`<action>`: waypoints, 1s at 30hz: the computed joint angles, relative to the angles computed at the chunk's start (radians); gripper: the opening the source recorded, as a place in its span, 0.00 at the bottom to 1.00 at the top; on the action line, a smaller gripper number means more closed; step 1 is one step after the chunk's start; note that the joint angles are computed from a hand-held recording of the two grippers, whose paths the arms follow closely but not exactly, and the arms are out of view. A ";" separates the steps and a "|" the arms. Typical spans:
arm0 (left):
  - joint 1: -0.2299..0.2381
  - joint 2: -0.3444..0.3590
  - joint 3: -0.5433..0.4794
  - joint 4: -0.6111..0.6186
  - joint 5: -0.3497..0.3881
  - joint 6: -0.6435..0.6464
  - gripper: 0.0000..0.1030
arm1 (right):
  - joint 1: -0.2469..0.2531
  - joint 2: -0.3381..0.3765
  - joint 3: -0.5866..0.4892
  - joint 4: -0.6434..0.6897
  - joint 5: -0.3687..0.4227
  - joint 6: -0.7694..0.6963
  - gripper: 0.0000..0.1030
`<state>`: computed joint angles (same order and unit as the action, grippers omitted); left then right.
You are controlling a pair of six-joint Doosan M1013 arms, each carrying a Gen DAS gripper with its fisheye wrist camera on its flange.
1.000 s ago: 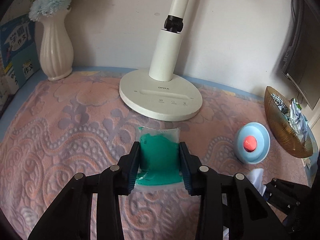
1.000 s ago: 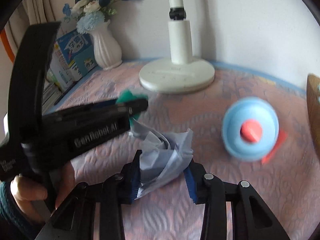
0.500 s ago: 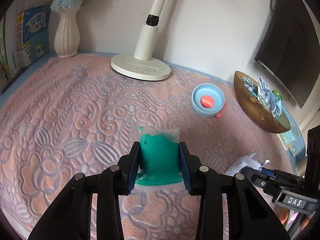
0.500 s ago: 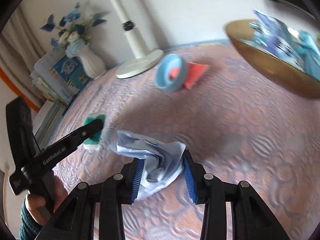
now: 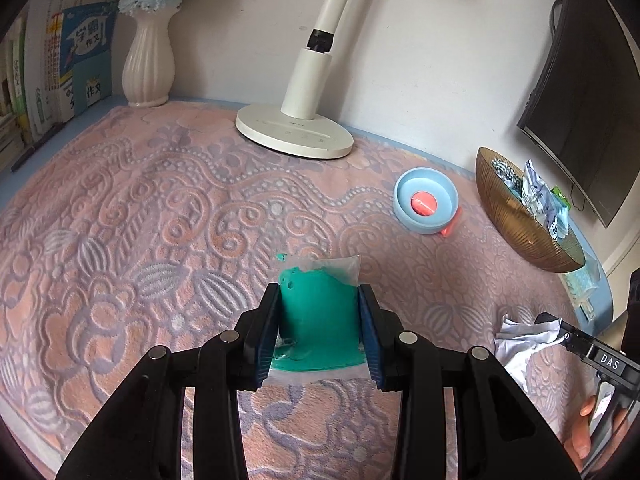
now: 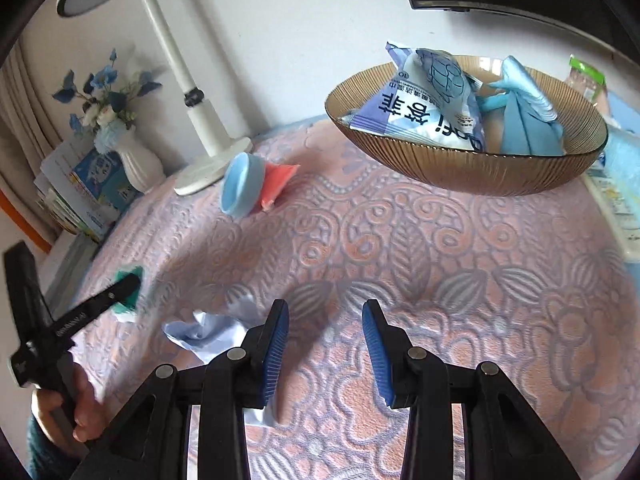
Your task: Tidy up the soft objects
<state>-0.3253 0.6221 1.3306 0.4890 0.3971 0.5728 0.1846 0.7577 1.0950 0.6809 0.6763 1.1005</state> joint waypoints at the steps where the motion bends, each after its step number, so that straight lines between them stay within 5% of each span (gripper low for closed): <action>1: 0.000 0.001 -0.002 -0.008 0.003 0.005 0.33 | -0.003 0.004 -0.006 0.023 0.021 -0.006 0.44; 2: 0.001 0.002 -0.003 -0.017 0.004 0.015 0.33 | -0.008 0.008 -0.012 0.042 0.049 -0.008 0.62; 5: -0.004 0.007 -0.013 -0.005 0.018 0.029 0.33 | -0.012 0.005 -0.005 0.147 0.083 -0.076 0.88; 11: -0.016 0.012 -0.026 0.036 0.044 0.043 0.34 | 0.010 0.028 -0.053 0.128 0.157 -0.078 0.94; 14: -0.010 0.009 -0.018 0.015 0.026 0.040 0.34 | 0.036 0.044 -0.075 0.005 0.179 -0.019 0.94; 19: -0.008 0.009 -0.016 0.002 0.021 0.043 0.34 | 0.079 0.032 -0.057 -0.191 0.096 0.034 0.93; 21: -0.010 0.008 -0.017 0.017 0.025 0.035 0.34 | 0.086 0.025 -0.046 -0.227 0.062 0.043 0.79; 22: -0.011 0.009 -0.017 0.023 0.028 0.032 0.34 | 0.086 0.022 -0.038 -0.213 0.054 0.013 0.54; 23: -0.011 0.009 -0.018 0.026 0.032 0.032 0.34 | 0.088 0.020 -0.034 -0.209 0.049 0.000 0.45; 30: -0.029 0.018 -0.064 0.007 0.094 0.112 0.34 | 0.069 -0.040 0.038 -0.118 -0.059 -0.123 0.45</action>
